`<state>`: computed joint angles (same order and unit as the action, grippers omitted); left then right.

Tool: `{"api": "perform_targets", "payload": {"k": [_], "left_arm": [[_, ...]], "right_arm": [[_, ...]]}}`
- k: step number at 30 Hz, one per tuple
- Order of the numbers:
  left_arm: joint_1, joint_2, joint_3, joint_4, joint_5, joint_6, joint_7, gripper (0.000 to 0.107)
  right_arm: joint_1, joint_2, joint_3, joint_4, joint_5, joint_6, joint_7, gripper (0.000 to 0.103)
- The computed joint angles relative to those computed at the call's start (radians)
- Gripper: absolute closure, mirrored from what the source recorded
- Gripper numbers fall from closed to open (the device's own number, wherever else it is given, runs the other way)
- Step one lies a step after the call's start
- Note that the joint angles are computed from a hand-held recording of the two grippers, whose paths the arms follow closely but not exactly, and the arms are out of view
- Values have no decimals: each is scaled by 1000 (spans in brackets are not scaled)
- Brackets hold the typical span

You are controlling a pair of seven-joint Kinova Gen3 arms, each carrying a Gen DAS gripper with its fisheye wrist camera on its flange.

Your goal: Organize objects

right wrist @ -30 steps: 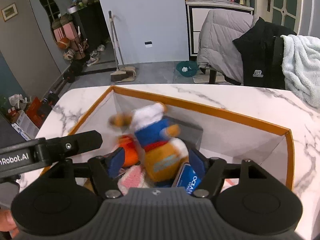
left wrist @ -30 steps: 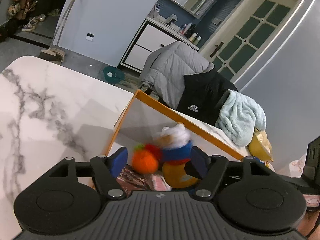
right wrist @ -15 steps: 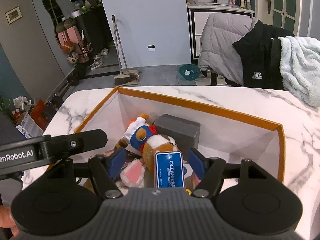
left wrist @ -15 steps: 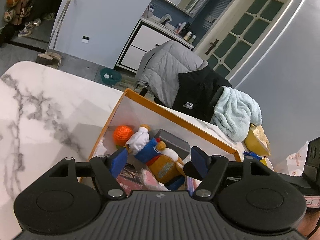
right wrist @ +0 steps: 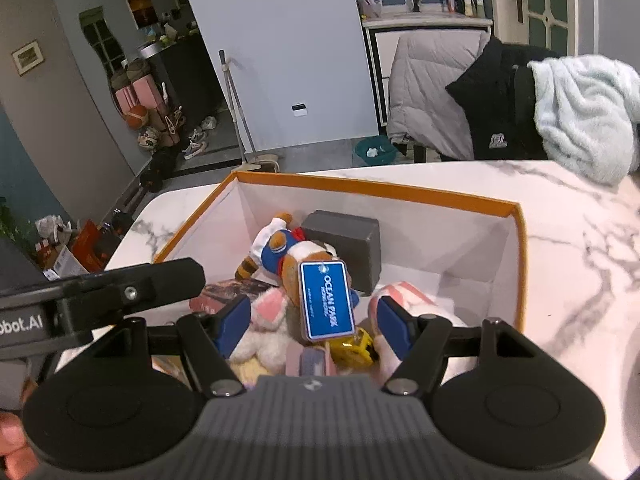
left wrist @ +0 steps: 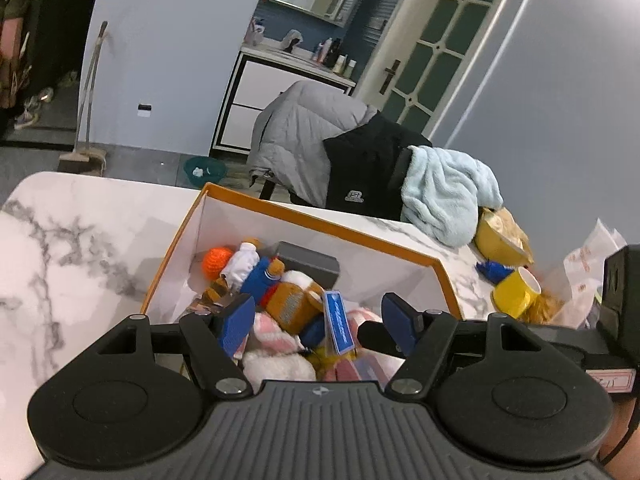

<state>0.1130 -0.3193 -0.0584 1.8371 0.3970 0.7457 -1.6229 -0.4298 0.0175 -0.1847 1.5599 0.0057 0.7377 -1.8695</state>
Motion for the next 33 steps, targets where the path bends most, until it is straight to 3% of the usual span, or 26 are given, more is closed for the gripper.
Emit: {"api": "perform_targets", "payload": {"k": [10,17,24,27,30,33], "left_arm": [[-12,-50,70,-6,-82,33,101,21],[2,-72,94,-4,-118,33,161,20],[-92,-93,259,-40,-338,78,334,18],[-122,-85,325,-81,-416,148,415,18],[-115,-75,368,-113,-486,205,458,18],[-109,-99,405,-91,-549,182,492,15]], "right_arm": [[-9,-96,-48,78,145,-22,-57,26],[-5,-136,-76,103,185,-23,-94,17],[7,-173,-112,128,238,-21,-155,6],[15,-191,-124,148,256,-28,-176,4],[31,-204,-150,174,289,-36,-219,3],[50,-207,-191,178,348,-9,-303,1]]}}
